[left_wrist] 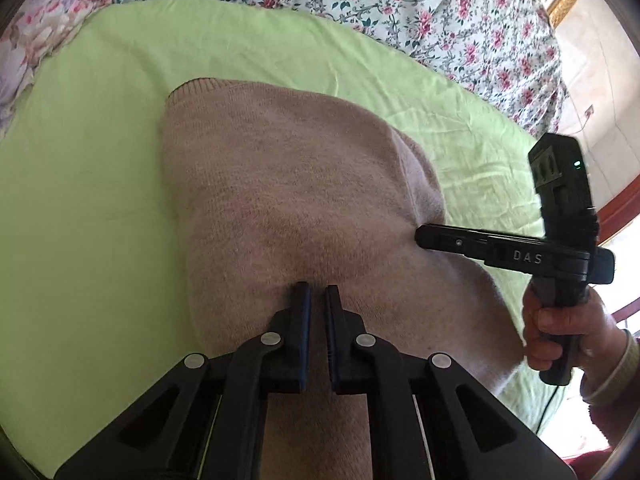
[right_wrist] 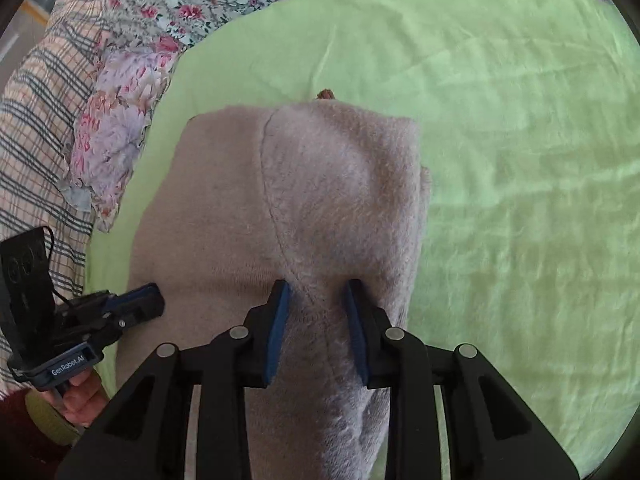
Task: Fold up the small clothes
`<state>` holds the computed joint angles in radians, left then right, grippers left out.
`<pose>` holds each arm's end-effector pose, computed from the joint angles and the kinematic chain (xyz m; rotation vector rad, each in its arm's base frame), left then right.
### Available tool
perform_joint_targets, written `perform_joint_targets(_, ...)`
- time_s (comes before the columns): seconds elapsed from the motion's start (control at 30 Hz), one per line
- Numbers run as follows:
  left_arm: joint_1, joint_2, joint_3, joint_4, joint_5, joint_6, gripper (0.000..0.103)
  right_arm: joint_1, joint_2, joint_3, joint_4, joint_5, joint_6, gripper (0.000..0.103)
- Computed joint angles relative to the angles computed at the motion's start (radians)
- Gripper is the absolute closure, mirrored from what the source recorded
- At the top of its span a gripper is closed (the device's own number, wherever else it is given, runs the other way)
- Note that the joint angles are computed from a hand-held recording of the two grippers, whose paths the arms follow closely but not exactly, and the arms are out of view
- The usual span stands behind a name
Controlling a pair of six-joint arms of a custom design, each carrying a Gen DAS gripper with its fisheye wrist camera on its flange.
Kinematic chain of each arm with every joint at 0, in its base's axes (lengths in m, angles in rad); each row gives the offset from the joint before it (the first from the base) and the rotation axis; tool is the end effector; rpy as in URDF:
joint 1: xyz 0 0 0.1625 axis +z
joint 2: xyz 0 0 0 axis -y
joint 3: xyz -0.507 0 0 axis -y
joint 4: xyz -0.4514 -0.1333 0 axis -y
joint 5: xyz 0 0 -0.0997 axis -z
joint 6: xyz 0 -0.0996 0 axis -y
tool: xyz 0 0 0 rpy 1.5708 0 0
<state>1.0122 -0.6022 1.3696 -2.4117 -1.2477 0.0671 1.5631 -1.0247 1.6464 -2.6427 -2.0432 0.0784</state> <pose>-0.3101 -0.8074 0.0494 0.8574 2.7057 -0.2138 0.0821 -0.7593 0.2964 -0.2571 -2.6120 0.6220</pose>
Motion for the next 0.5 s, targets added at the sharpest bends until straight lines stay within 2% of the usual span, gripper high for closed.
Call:
perform_joint_targets(0.13,-0.012,0.007,0.000,-0.001,0.032,0.022,0.096,-0.006,-0.001,0.005,-0.020,0.013,-0.005,0.073)
perform_joint_targets(0.37,-0.023,-0.101,0.106,-0.021,-0.029,0.021,0.096,0.031,-0.064,0.081,-0.077,-0.002,-0.024,0.071)
perform_joint_targets(0.5,-0.033,-0.181,0.204,-0.013,-0.058,0.051,0.096,0.065,-0.130,0.177,-0.123,0.066,-0.079,0.070)
